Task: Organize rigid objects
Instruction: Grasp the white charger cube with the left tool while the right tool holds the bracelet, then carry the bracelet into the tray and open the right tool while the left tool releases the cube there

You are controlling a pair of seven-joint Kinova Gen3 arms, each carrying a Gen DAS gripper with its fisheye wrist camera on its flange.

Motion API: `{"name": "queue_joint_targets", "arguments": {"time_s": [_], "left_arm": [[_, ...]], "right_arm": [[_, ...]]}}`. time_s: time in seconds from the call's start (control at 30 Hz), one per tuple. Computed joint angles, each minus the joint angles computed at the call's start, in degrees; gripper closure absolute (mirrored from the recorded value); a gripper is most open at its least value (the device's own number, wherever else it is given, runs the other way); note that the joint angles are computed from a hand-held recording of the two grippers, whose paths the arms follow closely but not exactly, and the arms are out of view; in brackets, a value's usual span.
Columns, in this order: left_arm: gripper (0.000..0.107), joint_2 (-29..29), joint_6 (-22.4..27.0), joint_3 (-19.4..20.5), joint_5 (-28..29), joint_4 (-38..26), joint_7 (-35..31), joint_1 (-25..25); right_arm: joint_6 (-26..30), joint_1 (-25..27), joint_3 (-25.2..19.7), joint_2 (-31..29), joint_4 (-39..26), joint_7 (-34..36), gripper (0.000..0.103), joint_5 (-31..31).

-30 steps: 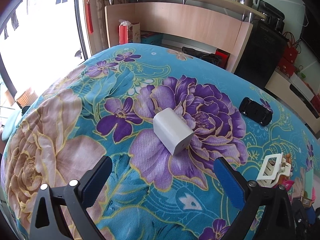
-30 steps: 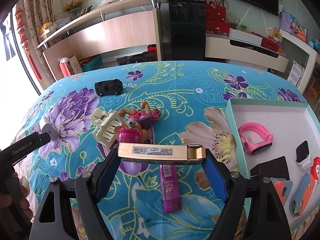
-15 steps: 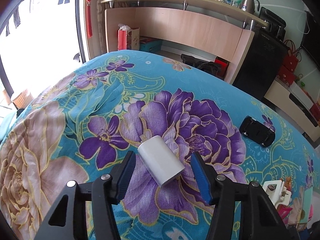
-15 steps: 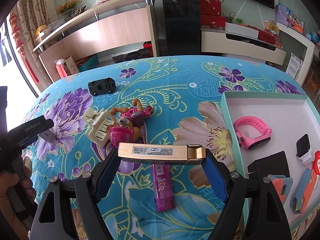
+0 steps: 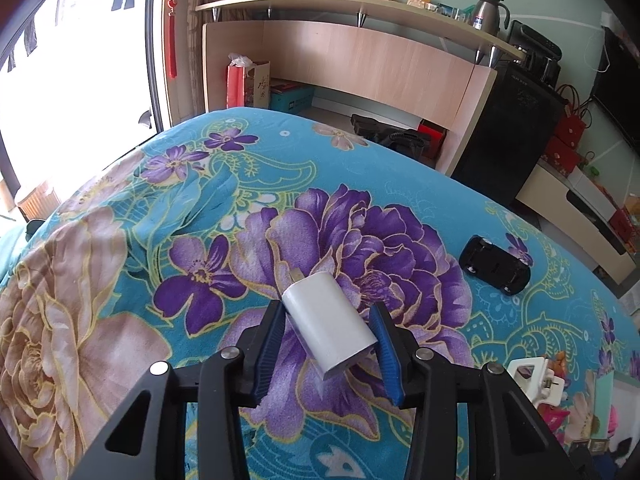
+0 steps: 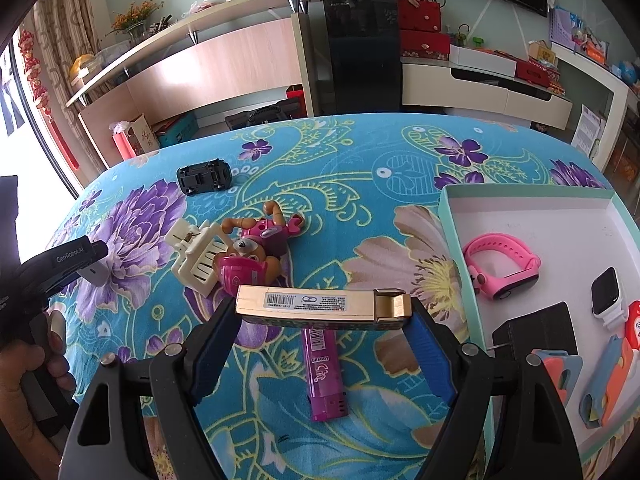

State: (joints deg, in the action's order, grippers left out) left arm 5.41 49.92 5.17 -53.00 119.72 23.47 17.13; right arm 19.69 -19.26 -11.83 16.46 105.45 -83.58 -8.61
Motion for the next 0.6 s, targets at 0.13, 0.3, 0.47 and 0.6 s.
{"name": "queue_joint_targets", "arguments": {"time_s": [0.13, 0.3, 0.47, 0.6], "left_arm": [[0.061, -1.2, 4.7, 2.1, -2.4, -1.4, 1.5, 2.7], [0.061, -1.4, 8.7, 4.8, -4.9, -4.1, 1.2, 5.9], [0.061, -0.6, 9.5, 6.1, -7.6, -7.1, 0.1, 8.6], [0.061, 1.3, 8.6, 6.4, -8.9, -10.2, -1.9, 10.9]], "right_arm": [[-1.2, 1.8, -1.2, -0.9, 0.8, 1.3, 0.021, -1.8], [-2.9, 5.1, -2.8, -3.1, 2.0, 4.1, 0.021, -5.4], [-4.2, 7.9, -2.3, -5.4, 3.0, 6.2, 0.020, -8.6], [-4.7, 7.7, 1.2, -6.3, 3.0, 3.6, 0.020, -7.4]]}}
